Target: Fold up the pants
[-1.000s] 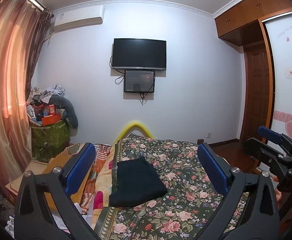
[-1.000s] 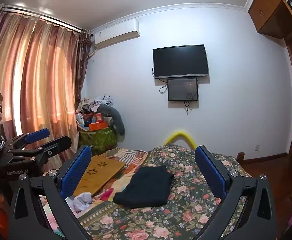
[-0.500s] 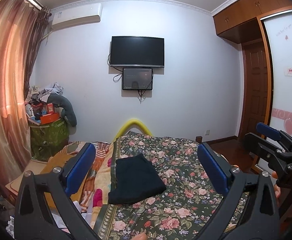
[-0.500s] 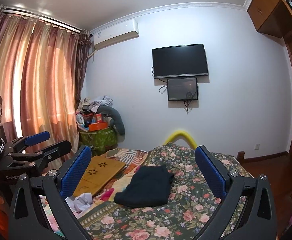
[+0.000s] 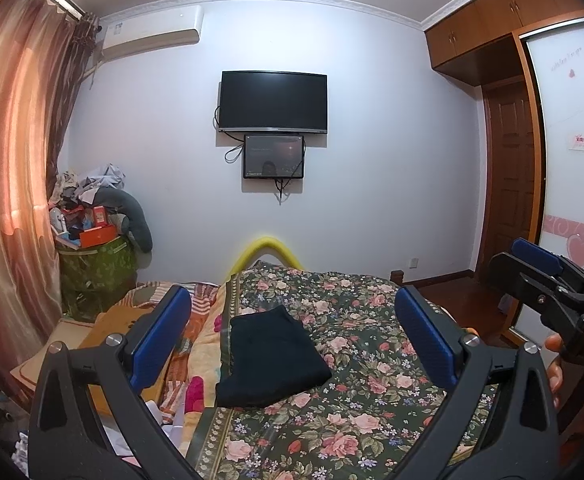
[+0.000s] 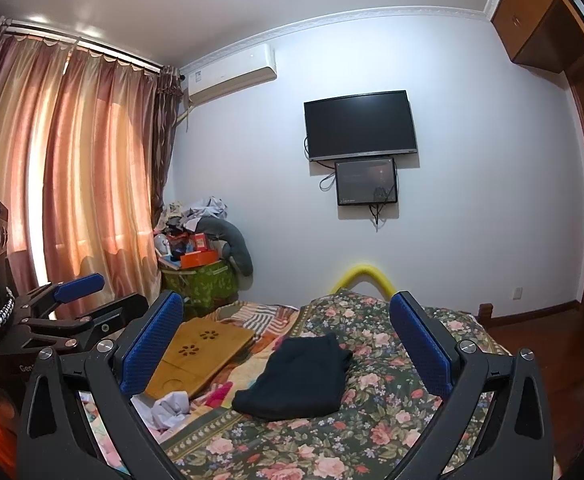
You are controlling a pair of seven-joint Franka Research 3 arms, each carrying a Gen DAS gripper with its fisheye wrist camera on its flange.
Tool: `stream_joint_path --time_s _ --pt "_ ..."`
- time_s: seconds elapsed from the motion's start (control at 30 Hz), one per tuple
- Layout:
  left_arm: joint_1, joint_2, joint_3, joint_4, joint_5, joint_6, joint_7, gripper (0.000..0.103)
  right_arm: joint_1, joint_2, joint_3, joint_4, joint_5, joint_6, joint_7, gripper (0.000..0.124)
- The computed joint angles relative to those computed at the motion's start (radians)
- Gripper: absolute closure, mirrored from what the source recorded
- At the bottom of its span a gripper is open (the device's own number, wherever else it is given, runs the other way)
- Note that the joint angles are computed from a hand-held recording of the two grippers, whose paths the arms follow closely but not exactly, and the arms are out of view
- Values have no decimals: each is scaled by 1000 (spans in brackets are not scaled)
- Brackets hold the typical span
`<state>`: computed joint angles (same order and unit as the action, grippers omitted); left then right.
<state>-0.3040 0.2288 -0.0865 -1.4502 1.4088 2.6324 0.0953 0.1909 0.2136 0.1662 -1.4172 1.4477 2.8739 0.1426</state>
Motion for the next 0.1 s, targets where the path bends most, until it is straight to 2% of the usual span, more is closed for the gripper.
stream_joint_path --time_s 0.1 --pt "1 1 1 -2 -3 0 -2 0 1 0 0 -1 -6 -1 7 21"
